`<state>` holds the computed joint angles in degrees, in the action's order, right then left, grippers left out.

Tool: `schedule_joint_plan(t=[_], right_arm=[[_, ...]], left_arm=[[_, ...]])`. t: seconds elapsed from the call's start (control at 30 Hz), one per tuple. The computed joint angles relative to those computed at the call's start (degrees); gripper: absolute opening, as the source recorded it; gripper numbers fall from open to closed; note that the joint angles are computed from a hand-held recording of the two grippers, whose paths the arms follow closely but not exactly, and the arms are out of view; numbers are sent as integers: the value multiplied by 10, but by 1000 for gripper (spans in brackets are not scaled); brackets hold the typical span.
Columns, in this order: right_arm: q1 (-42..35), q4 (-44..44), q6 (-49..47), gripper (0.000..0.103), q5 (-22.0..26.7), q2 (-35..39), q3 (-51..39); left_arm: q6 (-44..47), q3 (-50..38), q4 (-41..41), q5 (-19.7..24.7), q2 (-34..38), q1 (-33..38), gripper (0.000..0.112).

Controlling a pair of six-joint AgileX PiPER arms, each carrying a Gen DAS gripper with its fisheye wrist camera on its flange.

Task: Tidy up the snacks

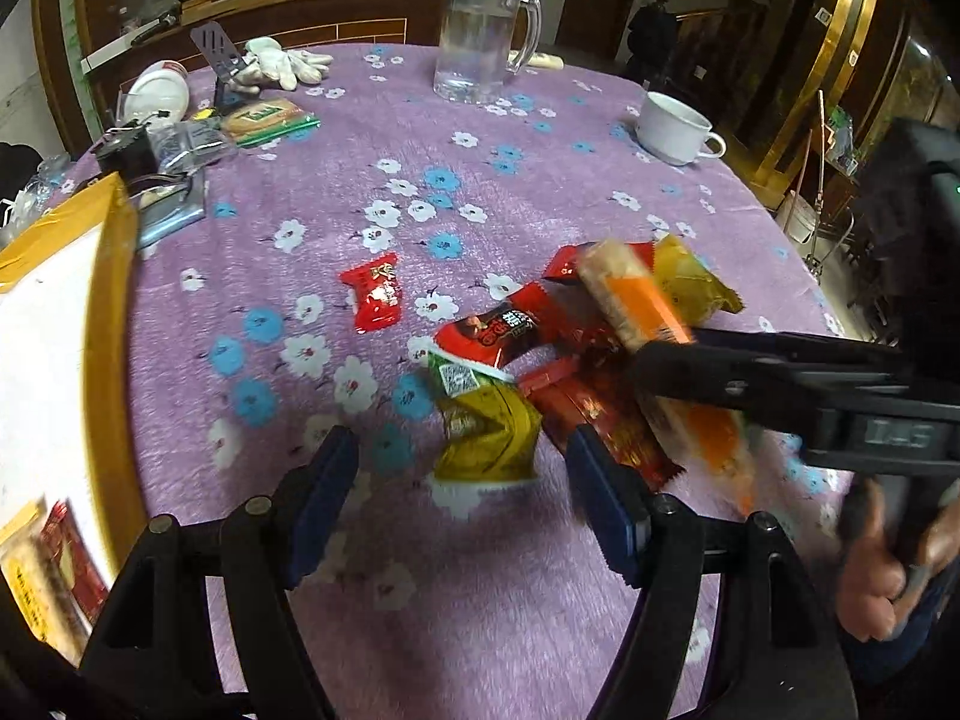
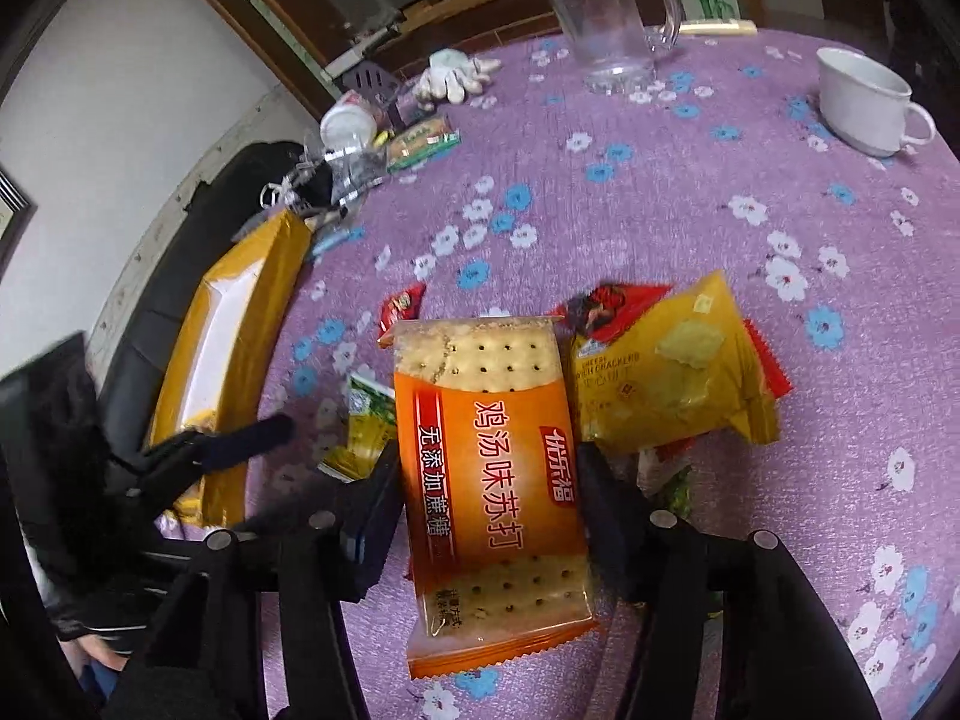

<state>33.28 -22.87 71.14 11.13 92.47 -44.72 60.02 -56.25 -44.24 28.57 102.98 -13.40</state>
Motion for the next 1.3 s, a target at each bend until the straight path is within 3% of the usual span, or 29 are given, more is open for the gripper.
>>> schedule_joint_plan(t=[0.13, 0.23, 0.37, 0.5, 0.8, 1.3], right_arm=[[-3, -12, 22, 58, -2, -9, 6], [-2, -26, 38, 58, -2, -12, 7], [4, -63, 76, 57, -3, -17, 10], [8, -75, 87, 57, -4, -14, 9], [16, -122, 129, 57, -1, -11, 4], [31, -154, 154, 57, -3, 5, -6]], left_arm=[[-4, -16, 5, -13, 28, -9, 61], [-18, -31, 18, -14, 49, -17, 43], [53, 3, -41, -79, 44, -35, 41], [110, 16, -98, -89, 40, -28, 39], [159, 32, -149, -30, 2, 22, 39], [181, 50, -173, 3, -33, 74, 39]])
